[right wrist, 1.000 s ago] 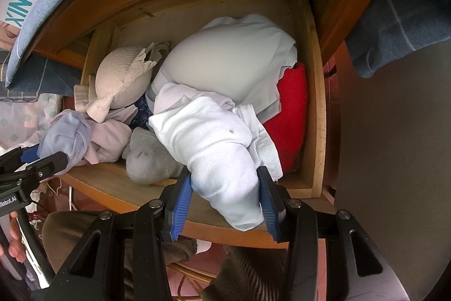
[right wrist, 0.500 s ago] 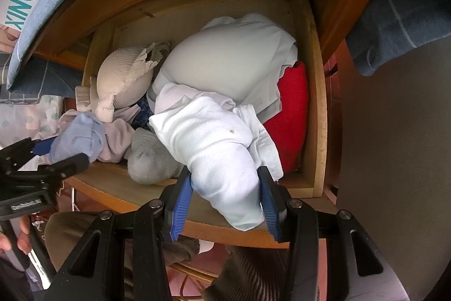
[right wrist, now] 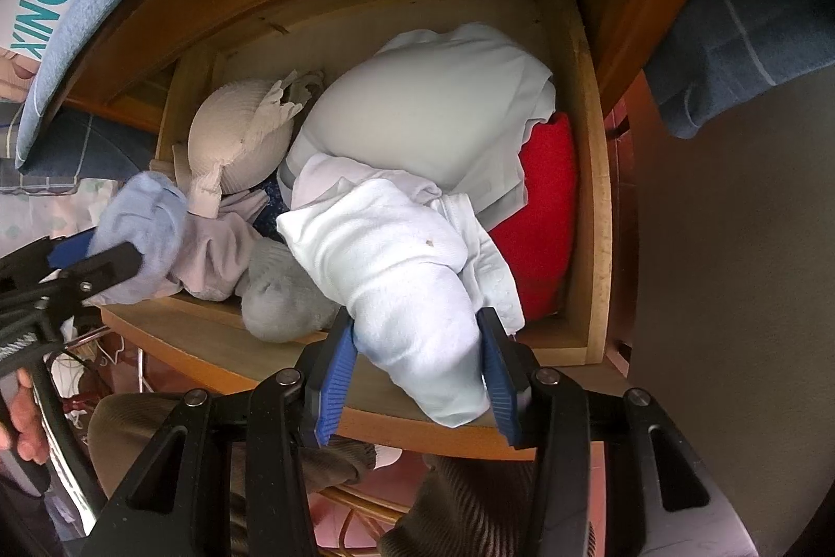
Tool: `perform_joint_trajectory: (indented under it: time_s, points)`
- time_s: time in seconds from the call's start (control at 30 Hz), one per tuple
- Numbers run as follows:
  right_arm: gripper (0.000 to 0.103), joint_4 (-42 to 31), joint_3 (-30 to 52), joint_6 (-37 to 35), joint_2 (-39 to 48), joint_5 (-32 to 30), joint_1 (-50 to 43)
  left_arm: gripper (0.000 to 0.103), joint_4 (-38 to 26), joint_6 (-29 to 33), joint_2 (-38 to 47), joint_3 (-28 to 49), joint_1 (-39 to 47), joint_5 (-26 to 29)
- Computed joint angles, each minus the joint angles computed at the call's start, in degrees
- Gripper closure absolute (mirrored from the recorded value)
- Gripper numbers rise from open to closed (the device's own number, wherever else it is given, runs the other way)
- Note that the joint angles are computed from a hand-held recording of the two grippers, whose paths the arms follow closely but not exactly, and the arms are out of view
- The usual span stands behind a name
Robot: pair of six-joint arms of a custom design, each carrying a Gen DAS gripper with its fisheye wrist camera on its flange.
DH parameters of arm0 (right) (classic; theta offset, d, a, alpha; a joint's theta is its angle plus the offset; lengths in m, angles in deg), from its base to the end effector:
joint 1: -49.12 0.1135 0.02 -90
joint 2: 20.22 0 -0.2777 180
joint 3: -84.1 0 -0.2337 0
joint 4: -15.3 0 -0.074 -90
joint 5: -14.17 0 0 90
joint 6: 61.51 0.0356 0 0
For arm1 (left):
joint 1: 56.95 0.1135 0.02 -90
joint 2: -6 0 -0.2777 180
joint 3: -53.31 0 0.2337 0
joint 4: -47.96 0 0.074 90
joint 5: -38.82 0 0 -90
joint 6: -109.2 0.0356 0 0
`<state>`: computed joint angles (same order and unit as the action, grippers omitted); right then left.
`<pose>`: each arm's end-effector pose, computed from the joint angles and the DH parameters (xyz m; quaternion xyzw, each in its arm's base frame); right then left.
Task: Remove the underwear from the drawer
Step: 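Lift the light blue cloth up out of the drawer with the left tool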
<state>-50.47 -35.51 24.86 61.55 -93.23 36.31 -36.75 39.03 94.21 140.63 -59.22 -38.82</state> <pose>0.2005 -0.0347 0.1953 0.0753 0.9853 0.1461 0.0459 0.2528 -0.0176 0.2790 0.1945 0.9742 -0.1005 0.0541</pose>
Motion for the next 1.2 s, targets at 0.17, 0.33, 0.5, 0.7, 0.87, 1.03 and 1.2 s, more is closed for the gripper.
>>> perform_joint_trajectory:
  time_s: [0.17,0.33,0.5,0.7,0.87,1.03,1.2]
  points:
    - [0.060,-0.1,0.2,-0.3,0.2,0.0,-0.2,0.048,-3.9,0.3,-0.5,3.3,2.8,4.0]
    - [0.060,-0.1,0.4,-0.5,0.2,0.0,-0.4,0.048,-4.8,-1.0,0.6,2.7,3.6,3.4]
    - [0.060,-0.2,0.5,-0.3,0.1,0.2,-0.1,0.048,-3.1,-0.8,0.4,-0.4,2.8,2.8]
    - [0.060,-0.3,0.7,-0.2,0.2,0.4,0.1,0.045,-5.4,-1.7,2.3,2.3,1.6,0.8]
    - [0.059,-0.3,0.8,-0.4,0.8,0.1,-0.1,0.040,-6.8,-0.2,1.5,5.9,0.6,-0.7]
    - [0.059,-0.1,0.8,-0.3,1.0,0.1,0.0,0.040,-5.8,-0.5,1.2,3.5,-4.3,-1.0]
    - [0.059,0.2,0.4,-0.5,1.0,-0.5,-0.8,0.040,-1.1,-3.7,2.1,-2.6,-10.0,-3.4]
